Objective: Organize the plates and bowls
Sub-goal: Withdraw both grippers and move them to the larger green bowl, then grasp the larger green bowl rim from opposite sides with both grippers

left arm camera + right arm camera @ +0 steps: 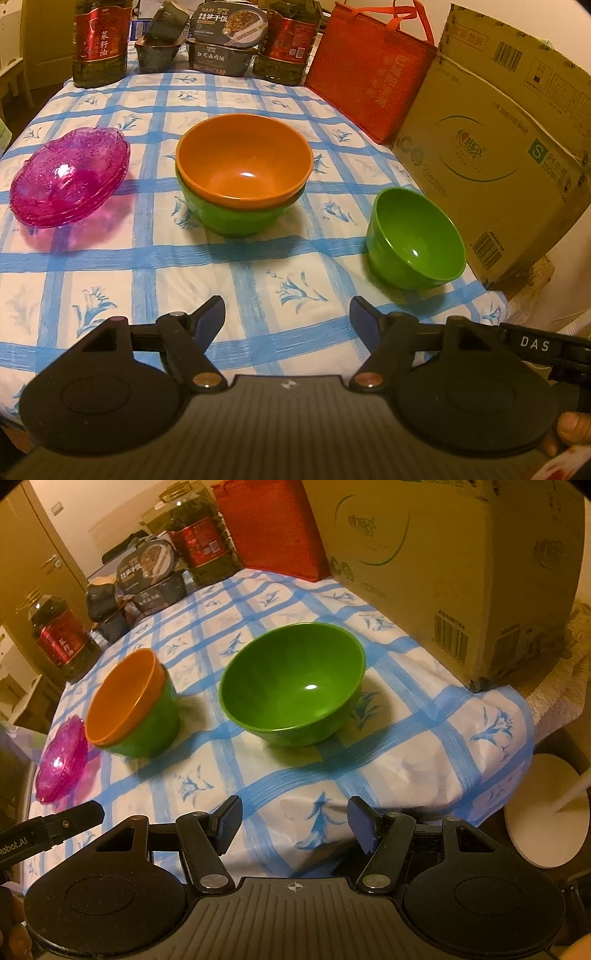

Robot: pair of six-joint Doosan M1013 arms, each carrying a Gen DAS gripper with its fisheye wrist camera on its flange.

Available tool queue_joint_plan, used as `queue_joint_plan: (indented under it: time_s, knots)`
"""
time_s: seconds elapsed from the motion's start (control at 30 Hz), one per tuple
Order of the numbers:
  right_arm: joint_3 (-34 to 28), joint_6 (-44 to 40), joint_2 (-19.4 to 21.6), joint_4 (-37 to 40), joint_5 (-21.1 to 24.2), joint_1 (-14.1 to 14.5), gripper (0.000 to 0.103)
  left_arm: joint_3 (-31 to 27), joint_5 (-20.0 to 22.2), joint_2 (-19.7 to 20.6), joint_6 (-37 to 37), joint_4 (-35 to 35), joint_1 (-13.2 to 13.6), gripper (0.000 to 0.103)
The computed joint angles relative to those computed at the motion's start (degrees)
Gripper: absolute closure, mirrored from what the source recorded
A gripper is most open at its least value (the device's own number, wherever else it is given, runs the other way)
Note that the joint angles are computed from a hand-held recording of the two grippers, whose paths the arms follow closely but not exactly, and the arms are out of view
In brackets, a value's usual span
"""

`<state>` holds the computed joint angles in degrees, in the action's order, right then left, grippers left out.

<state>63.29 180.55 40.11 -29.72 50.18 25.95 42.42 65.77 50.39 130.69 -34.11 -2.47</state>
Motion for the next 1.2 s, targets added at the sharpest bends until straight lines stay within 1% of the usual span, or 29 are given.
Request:
queue_joint_plan:
  time_s: [0.33,0.6,0.77,0.9,1.07,1.2]
  knots:
    - [1.51,1.29,-0.78,-1.23,-0.20,-0.96,0.040,-1.55,0.52,1.10,-0.25,-0.12,-1.34,0.031]
    - [2.79,1.60,-1.30,-2.37,-0.65,-2.44,0.040,-4.68,0.94,3.18,-0.99,0.05,-3.21,0.032]
    - [3.75,1.65,-1.61,-3.39,-1.85,-3.65,0.040,-7.20,1.67,4.78,-1.55,0.60,-4.47,0.034]
    - [4.24,1.69,-1.51,-4.64,-3.20,-4.56,0.040,-9.56,2.62,6.31,-2.08,0.74,-5.47,0.039]
    - [4.05,-0.26,-0.77,-3.34,-4.33,-5.75,0.040,-12.67,4.07,8.44,-3.52,1.15,-6.45,0.040]
    - [3.82,-2.28,-0.10,-2.05,-5.37,-6.54,0.040,-15.37,5.57,10.30,-4.21,1.65,-7.07,0.047]
